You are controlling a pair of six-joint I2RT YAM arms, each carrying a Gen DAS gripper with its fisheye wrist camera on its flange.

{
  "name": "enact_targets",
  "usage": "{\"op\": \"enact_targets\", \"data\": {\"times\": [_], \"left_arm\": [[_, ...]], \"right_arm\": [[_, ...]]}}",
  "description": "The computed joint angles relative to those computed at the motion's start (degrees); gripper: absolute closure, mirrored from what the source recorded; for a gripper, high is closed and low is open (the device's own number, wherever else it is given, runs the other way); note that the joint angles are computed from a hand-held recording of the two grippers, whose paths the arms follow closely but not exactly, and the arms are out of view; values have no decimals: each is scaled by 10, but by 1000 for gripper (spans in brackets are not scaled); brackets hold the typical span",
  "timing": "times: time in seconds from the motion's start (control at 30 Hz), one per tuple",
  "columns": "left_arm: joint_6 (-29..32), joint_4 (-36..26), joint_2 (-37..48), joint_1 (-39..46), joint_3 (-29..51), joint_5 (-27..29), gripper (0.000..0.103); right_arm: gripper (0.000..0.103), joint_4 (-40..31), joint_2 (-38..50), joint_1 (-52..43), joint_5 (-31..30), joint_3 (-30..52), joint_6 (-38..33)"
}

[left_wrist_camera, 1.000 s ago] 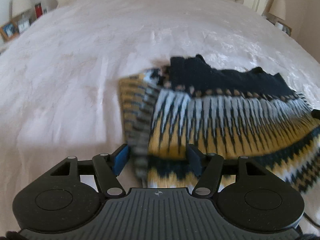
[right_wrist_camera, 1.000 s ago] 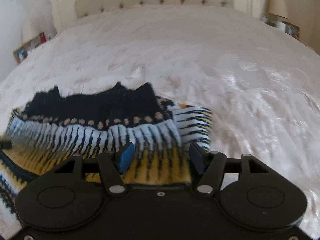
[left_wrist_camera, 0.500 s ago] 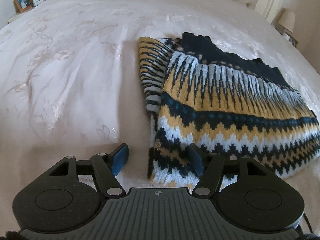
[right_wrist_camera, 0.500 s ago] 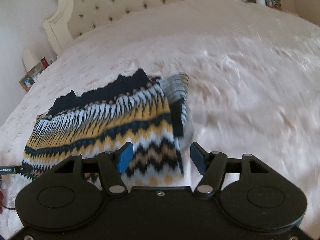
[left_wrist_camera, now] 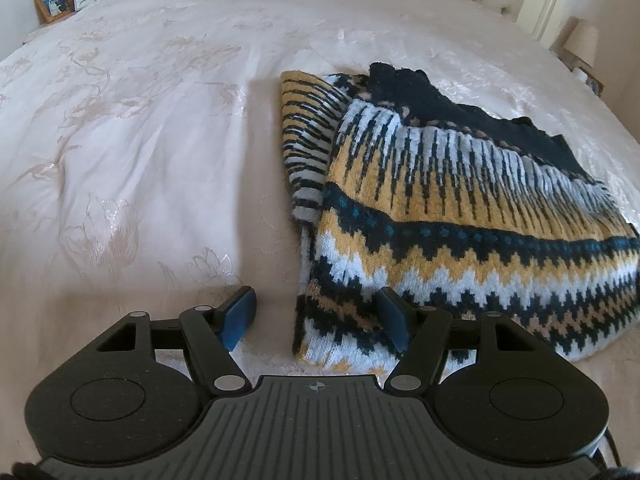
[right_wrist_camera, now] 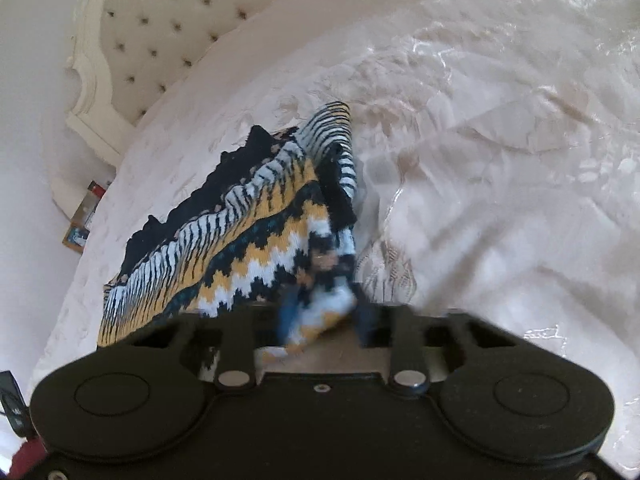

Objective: Fold small clothes

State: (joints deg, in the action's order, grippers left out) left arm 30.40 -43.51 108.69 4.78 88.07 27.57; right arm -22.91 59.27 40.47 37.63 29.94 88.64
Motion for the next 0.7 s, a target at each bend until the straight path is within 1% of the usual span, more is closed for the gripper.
{"op": "enact_targets", "data": {"times": [0.07, 0.1, 0.17, 0.2, 0.27, 0.33, 0.4, 0.47, 0.5, 0.57, 0.63, 0.67, 0.7], "left_arm": [[0, -4, 2, 0, 4, 0, 37], [0, -5, 3, -1, 5, -1, 37], [0, -4, 4, -1, 6, -1, 37], [0, -3, 4, -2, 5, -2, 37], [-1, -2, 3, -2, 4, -3, 37], [-1, 0, 3, -1, 3, -1, 37], [-2, 3, 2, -1, 0, -2, 37], [-6, 9, -2, -4, -6, -7, 36], [-9, 12, -4, -5, -9, -9, 36], [-13, 18, -8, -7, -15, -14, 36], [-17, 19, -10, -10, -16, -19, 35], [-19, 19, -10, -11, -15, -22, 35], [-21, 19, -10, -12, -15, -25, 35]], "right_arm": [[84, -60, 23, 11, 15, 49, -23], [85, -98, 33, 25, 33, 76, -25], [85, -146, 37, 44, 56, 104, -18], [86, -158, 39, 43, 50, 107, -17], [85, -144, 39, 27, 16, 87, -16], [85, -110, 36, 31, 12, 58, -18], [76, -88, 35, 43, 25, 40, -11], [73, -79, 29, 50, 32, 29, 0], [64, -79, 26, 53, 35, 28, 5], [61, -71, 17, 57, 39, 16, 0], [52, -61, 11, 64, 48, 5, -9], [44, -52, 5, 70, 55, -3, -15], [38, -41, 1, 77, 63, -11, -20]]}}
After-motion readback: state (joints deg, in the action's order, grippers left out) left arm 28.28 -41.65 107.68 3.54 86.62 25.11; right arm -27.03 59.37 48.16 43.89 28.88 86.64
